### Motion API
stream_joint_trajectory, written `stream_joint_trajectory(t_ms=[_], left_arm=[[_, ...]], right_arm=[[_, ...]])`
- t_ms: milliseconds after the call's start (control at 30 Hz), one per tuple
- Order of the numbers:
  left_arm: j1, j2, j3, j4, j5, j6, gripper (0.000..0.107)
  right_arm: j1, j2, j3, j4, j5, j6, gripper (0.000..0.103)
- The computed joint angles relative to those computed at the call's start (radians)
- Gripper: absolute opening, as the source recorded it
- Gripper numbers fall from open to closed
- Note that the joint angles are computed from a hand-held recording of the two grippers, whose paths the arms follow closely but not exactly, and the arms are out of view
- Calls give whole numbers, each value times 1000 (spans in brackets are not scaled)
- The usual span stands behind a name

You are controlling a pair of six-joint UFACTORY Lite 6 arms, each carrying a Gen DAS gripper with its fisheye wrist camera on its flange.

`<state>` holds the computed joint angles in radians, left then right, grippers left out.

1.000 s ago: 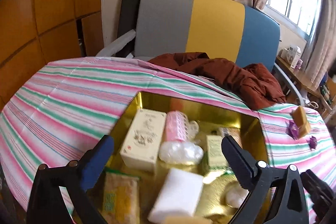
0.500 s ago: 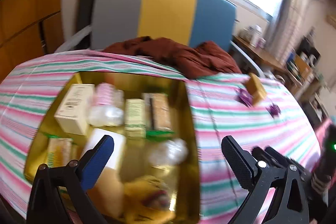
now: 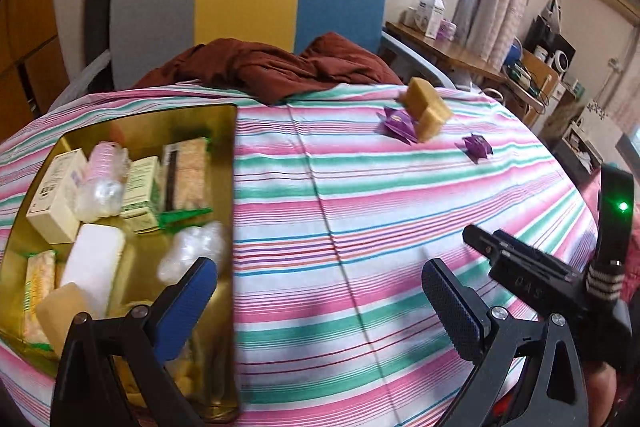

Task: Organize objects
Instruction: 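Move both open tools away from the tray toward the purple candies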

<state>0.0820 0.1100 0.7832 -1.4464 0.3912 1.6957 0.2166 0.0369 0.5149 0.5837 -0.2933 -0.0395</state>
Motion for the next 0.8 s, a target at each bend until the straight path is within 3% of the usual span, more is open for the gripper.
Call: stream_joint_trajectory(t_ms=[133,467,733,800], left_arm=[[-66,32,6,-38,-45,23,103],[-203,136,60,-160,-127,75,103],[-265,219,133,-149,-169,43,103],[-267,239,152,-124,-169,12,103]], right_arm=[[-84,8,-13,-70,-11,31,63],[-295,114,79,-280,-38,52,80],[-489,395,470,-511,95,197,81],[-513,466,570,-635,125,307,81]])
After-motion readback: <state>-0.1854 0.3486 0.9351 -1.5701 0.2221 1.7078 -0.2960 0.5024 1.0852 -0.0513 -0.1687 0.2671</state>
